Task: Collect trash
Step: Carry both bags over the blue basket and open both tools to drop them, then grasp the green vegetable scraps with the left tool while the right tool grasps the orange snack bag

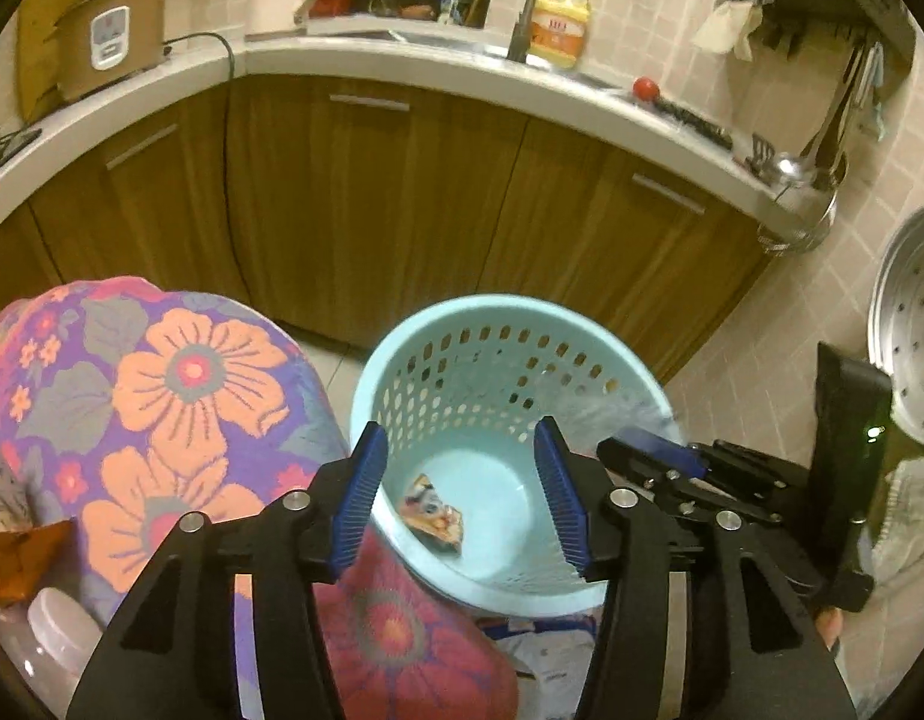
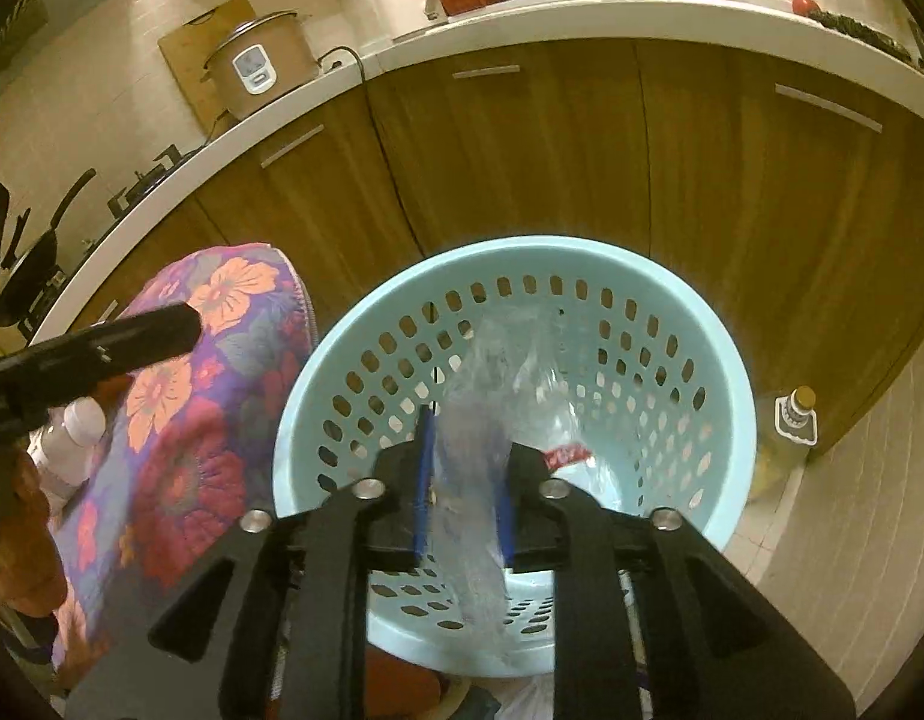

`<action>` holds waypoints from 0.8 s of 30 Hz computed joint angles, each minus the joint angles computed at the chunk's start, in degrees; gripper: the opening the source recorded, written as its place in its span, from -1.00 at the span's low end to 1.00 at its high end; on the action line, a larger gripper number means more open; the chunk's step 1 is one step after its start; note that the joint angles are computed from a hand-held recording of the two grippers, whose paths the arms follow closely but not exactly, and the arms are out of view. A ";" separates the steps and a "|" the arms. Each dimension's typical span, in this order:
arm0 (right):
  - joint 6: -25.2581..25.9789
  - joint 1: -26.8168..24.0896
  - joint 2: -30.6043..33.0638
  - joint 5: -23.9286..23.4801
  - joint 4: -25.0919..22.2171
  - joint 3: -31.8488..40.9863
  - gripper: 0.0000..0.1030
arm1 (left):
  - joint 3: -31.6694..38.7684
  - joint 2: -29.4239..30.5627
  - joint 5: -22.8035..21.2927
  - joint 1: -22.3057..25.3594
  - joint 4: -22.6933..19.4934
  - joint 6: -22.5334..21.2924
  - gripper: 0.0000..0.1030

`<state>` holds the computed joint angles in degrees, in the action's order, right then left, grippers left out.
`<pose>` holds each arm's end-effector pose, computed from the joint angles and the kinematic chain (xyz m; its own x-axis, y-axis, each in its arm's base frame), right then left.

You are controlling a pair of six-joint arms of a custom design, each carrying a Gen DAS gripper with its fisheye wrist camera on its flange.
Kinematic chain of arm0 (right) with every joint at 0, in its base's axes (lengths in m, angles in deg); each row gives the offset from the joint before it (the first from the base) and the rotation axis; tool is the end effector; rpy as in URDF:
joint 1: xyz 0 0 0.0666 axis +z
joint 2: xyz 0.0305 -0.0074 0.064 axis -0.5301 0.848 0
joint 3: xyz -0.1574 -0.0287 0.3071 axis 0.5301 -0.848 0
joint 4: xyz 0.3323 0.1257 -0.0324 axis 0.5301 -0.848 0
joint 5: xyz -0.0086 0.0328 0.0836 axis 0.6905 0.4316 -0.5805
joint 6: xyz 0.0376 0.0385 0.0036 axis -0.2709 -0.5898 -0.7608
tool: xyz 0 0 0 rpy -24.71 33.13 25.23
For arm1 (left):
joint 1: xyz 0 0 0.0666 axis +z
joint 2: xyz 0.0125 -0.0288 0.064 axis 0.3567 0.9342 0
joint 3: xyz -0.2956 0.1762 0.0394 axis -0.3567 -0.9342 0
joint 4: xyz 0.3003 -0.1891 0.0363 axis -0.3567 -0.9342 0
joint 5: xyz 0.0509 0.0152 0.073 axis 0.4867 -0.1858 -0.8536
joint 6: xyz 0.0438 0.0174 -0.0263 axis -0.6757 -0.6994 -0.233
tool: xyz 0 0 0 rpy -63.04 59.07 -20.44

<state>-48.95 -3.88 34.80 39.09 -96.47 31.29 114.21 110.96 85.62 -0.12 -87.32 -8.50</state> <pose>0.4432 0.2237 0.3370 -0.6340 0.3940 -0.6655 0.2411 0.9183 0.3140 0.5459 -0.2246 0.4039 -0.6475 0.4044 -0.6459 0.6555 0.7278 -0.2015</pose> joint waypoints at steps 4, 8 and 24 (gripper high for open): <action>0.43 0.63 -1.20 1.33 0.88 -0.73 -0.10 | -3.01 -3.35 1.06 0.81 2.29 0.65 0.08; 2.42 2.56 -2.11 2.13 2.90 0.05 -0.10 | -7.87 -8.87 1.40 2.17 5.21 0.34 0.10; 21.64 13.44 19.07 -0.34 -2.11 35.54 -0.10 | -25.81 -29.94 2.48 23.57 16.52 0.63 0.30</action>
